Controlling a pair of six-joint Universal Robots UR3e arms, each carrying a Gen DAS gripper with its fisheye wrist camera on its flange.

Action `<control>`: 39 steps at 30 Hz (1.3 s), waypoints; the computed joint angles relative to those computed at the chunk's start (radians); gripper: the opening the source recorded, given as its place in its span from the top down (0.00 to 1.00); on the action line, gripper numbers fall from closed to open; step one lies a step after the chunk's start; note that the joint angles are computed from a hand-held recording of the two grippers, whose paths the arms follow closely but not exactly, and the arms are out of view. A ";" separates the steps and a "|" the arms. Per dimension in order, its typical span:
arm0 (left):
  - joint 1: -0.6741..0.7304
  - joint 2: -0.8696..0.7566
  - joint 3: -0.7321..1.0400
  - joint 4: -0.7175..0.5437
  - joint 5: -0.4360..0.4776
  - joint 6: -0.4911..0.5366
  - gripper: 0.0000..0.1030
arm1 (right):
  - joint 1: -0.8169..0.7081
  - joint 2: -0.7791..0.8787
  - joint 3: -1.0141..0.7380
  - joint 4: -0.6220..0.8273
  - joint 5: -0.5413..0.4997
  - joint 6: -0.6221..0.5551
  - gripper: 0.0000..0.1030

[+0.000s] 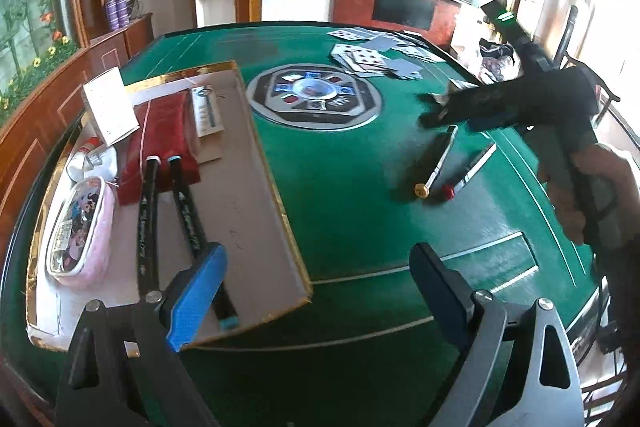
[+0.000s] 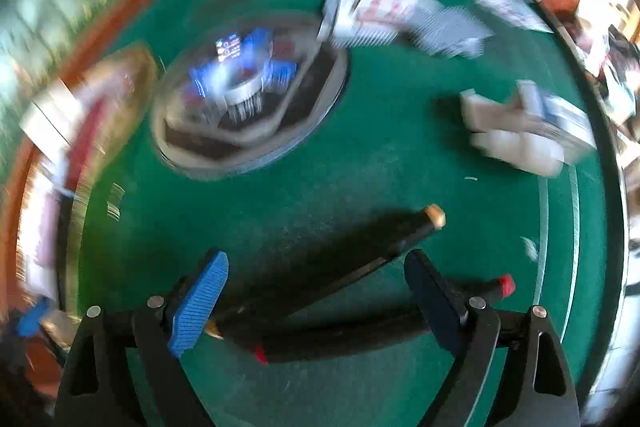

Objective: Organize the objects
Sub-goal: 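Grasp the red-capped black marker with the right gripper, then grasp the orange-capped black marker with the left gripper while the right gripper holds its marker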

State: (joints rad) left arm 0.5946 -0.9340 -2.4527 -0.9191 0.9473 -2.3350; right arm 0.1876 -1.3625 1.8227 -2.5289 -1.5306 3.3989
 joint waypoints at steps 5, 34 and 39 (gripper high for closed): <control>0.020 0.121 -0.008 -0.125 -0.020 0.044 0.11 | -0.098 -0.239 0.251 -0.072 -0.054 0.059 0.10; -0.225 0.020 0.004 0.116 0.084 -0.123 0.11 | 0.075 -0.235 0.472 -0.263 -0.288 0.171 0.85; -0.533 -0.351 0.116 0.418 0.252 -0.333 0.11 | 0.007 -0.313 0.561 -0.299 -0.279 0.159 0.85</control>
